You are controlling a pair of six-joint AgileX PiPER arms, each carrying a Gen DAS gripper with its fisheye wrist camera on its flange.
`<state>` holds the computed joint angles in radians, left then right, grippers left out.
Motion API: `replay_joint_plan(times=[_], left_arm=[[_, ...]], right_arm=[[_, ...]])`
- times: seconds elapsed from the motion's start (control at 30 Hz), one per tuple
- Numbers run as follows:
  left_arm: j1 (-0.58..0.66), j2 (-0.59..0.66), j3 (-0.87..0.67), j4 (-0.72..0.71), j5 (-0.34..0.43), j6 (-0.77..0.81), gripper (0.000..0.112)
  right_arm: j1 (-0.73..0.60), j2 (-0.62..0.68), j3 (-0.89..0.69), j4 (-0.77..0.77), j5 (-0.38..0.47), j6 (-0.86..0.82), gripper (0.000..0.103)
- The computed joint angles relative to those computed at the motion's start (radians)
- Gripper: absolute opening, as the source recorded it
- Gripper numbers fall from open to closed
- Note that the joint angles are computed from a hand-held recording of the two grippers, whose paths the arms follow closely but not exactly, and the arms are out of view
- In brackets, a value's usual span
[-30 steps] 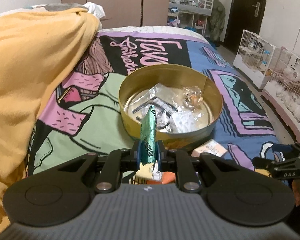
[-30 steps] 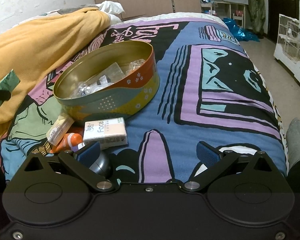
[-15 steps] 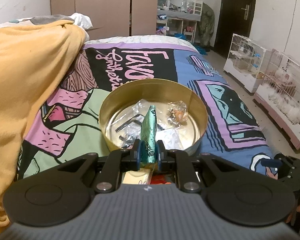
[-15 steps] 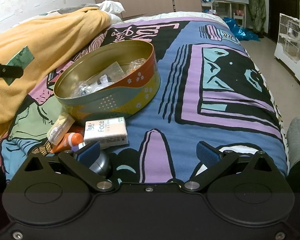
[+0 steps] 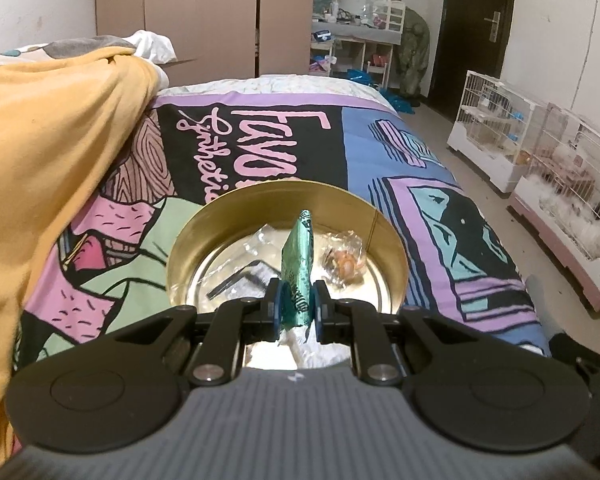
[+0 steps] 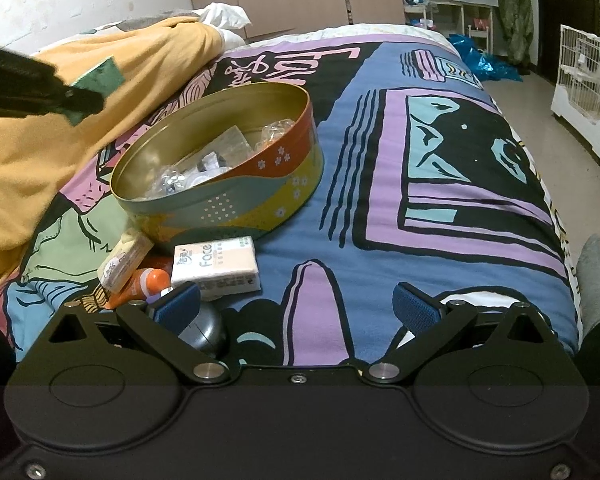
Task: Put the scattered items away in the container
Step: 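Carry the green packet over the gold tin and open the left tool, then move the right tool toward the white 'Face' box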
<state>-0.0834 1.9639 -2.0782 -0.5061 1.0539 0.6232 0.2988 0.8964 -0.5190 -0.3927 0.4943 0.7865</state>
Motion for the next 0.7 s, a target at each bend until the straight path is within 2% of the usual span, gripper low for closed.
replay_joint_plan(times=[0.13, 0.17, 0.2, 0.23, 0.27, 0.3, 0.33, 0.37, 0.4, 0.43, 0.57, 0.7], left_arm=[[-0.04, 0.03, -0.036, 0.033, -0.03, -0.047, 0.018], [-0.05, 0.038, -0.042, 0.045, -0.048, -0.061, 0.02], [-0.059, 0.046, -0.048, 0.056, -0.064, -0.072, 0.028], [-0.066, 0.06, -0.066, 0.072, -0.069, -0.088, 0.058], [-0.073, 0.058, -0.054, 0.084, -0.097, -0.097, 0.073], [-0.078, 0.042, -0.018, 0.091, -0.144, -0.087, 0.082], [-0.081, 0.023, 0.022, 0.101, -0.193, -0.072, 0.097], [-0.082, -0.007, 0.082, 0.107, -0.256, -0.053, 0.103], [-0.073, -0.029, 0.126, 0.08, -0.294, -0.016, 0.103], [-0.056, -0.038, 0.143, 0.039, -0.292, 0.028, 0.103], [0.027, -0.032, 0.132, -0.063, -0.177, 0.09, 0.103], [0.118, -0.058, 0.21, -0.146, -0.117, 0.204, 0.103]], right_arm=[[-0.007, -0.001, -0.002, 0.017, 0.001, -0.019, 0.103], [-0.008, -0.002, -0.001, 0.019, 0.001, -0.021, 0.103], [-0.009, -0.001, -0.002, 0.02, 0.001, -0.023, 0.103], [-0.008, 0.003, -0.003, 0.015, 0.002, -0.019, 0.103], [-0.008, 0.002, -0.003, 0.016, 0.003, -0.019, 0.103], [-0.01, 0.001, -0.002, 0.019, 0.005, -0.021, 0.103], [-0.012, 0.001, -0.002, 0.019, 0.006, -0.021, 0.103], [-0.013, 0.0, -0.001, 0.02, 0.008, -0.02, 0.103], [-0.013, -0.002, 0.0, 0.018, 0.008, -0.016, 0.103], [-0.013, -0.003, 0.0, 0.018, 0.008, -0.015, 0.103], [-0.01, 0.001, -0.003, 0.021, 0.019, -0.027, 0.103], [0.012, -0.001, -0.004, -0.003, 0.032, -0.003, 0.103]])
